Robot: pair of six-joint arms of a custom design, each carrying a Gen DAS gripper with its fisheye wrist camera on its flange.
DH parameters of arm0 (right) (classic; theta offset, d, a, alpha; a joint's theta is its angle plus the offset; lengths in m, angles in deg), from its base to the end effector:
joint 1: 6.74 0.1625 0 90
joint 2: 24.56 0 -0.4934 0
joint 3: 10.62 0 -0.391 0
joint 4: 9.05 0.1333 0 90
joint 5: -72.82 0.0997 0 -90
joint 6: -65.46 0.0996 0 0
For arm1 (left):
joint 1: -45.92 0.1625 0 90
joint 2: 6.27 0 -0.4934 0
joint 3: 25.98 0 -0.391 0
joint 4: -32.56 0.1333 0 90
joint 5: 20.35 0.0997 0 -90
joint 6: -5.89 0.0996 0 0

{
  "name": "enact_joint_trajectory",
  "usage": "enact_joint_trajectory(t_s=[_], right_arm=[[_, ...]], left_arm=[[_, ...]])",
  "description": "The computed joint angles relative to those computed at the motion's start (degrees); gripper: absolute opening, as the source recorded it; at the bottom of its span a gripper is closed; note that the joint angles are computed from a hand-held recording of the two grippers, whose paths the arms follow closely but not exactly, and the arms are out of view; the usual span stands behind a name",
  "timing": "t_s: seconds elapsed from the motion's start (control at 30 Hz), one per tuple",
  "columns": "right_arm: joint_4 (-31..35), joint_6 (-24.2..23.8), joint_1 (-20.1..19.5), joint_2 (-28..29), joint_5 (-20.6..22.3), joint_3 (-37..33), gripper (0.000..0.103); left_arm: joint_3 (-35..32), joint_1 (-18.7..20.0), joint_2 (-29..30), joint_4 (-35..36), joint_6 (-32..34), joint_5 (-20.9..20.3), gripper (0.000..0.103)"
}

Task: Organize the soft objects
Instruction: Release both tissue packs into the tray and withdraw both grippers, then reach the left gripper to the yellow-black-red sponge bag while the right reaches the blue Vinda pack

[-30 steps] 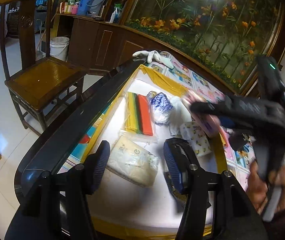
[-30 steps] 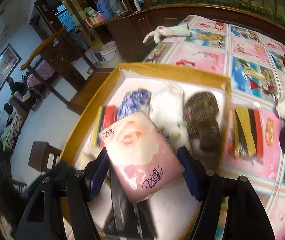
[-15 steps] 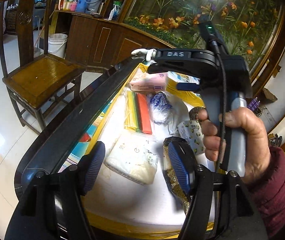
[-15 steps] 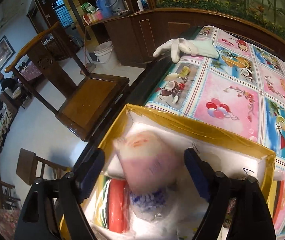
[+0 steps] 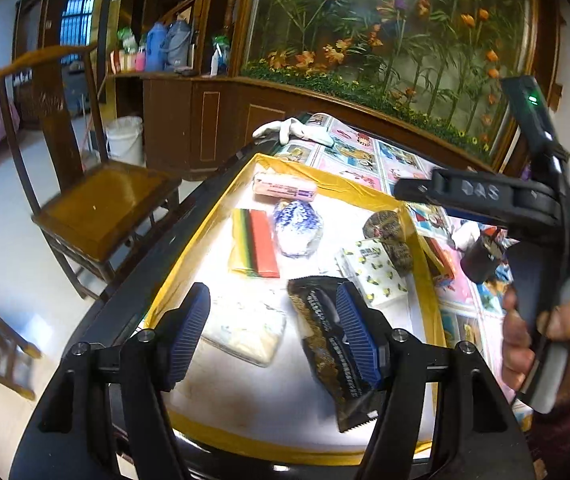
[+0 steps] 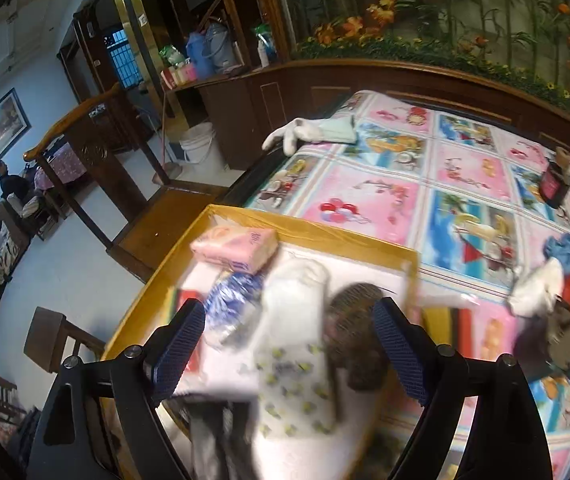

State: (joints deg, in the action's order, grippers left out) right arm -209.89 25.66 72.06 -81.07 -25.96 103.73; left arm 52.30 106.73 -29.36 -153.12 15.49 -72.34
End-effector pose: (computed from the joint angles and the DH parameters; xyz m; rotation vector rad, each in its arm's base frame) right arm -0.0044 -0.6301 0.2634 0.5091 -2.3731 1.0112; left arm -0.2221 -0.7967 0.0400 0.5139 2.3857 -1.0217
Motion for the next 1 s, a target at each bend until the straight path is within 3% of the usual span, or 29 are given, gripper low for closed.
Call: enact_joint_trajectory(t_s=[0.2,0.4,0.7,0.8,1.0], right_arm=[[-7.7,-4.2,-4.0,-4.5,2.9,8.2,0.087],[-8.6,-4.5,-8.3,-9.9,7.4,13.8,0.090],[-5.6,-3.5,-20.3,-21.5,16.5,17.4,0.091],[-3.7,-0.7,-24.3,-24.2,18.0,16.4,0.091],[0.0,5.4,-30.6,-27.8,22.5,14.6,0.091]], left_arm=[[0.9,-2.2,0.5,-0.8,2.3,1.6,0.065],[1.5,-4.0,0.8,0.6,2.8,1.7,0.065],[1.4,-4.3,-0.4,9.2,-3.0,-5.8,0.065],[-0.5,-4.1,0.2,14.5,-5.1,-9.8,0.065],[-6.4,-4.7,3.5,22.7,-5.9,-13.1,0.065]])
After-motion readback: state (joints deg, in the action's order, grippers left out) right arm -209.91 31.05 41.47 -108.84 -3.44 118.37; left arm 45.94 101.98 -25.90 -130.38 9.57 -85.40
